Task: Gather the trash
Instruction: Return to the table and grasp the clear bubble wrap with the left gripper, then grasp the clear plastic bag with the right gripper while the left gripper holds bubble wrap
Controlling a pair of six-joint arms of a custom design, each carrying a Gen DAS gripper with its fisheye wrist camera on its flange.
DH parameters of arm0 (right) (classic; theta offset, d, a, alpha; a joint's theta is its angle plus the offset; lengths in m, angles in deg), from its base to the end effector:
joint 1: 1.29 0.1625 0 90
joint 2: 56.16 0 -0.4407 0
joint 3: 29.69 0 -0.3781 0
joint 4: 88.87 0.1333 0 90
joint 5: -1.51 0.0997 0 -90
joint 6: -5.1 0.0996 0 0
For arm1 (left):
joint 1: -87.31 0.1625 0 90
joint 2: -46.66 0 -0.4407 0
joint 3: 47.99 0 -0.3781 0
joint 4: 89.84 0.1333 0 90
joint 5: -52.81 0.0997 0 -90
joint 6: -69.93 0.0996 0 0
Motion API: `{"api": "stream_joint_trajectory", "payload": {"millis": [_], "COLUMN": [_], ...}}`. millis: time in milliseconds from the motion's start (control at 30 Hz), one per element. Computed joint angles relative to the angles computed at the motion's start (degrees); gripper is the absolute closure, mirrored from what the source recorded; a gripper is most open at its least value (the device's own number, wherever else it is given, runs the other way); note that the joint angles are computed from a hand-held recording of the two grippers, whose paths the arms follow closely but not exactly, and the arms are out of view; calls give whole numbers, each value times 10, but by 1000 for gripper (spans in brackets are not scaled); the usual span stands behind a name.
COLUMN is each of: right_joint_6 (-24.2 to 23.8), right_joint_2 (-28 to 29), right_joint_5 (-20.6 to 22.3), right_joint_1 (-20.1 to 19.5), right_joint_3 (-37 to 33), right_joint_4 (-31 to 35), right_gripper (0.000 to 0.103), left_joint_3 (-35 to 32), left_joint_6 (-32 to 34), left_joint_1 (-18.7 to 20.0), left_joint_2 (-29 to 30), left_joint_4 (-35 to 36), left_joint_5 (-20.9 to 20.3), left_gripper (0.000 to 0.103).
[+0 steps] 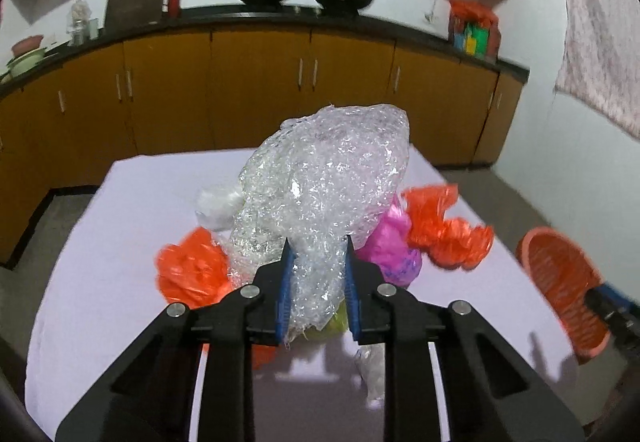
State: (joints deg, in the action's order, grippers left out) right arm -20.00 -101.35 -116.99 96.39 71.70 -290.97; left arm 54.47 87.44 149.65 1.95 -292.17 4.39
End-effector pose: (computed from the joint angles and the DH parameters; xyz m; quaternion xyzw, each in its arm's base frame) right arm 0.1718 -0.6320 0.1944 0.1309 -0.8539 0.4161 0.2837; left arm -0.1175 -0.6536 0.1908 0.1688 0.8296 -0.4549 0.2763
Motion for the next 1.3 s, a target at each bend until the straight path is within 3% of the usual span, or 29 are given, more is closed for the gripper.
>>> {"api": "stream_joint_trajectory", "payload": {"millis": [267, 467, 767, 1000, 1133, 1300], "right_joint_6": [15, 29, 45, 59, 58, 55], "right_joint_2": [32, 83, 153, 173, 173, 161], "right_joint_5": [47, 65, 22, -1, -2, 0], "right_joint_1": [22, 41, 58, 55, 53, 52], "right_joint_3": [-20, -63, -144, -171, -173, -156], "right_joint_4": [60, 126, 181, 210, 222, 209], "right_gripper": [39, 39, 39, 39, 58, 66], "left_joint_3": [68, 101, 133, 141, 142, 142], "left_joint_6": [17, 14, -16, -24, -34, -37], "left_joint_1": [-3, 18, 47, 59, 62, 59], "left_joint_2": [-60, -84, -108, -115, -117, -120], "left_joint_4": [-104, -126, -130, -125, -116, -110], "left_joint_5": [26, 62, 74, 63, 59, 56], "left_gripper": [81, 81, 81, 81, 81, 81]}}
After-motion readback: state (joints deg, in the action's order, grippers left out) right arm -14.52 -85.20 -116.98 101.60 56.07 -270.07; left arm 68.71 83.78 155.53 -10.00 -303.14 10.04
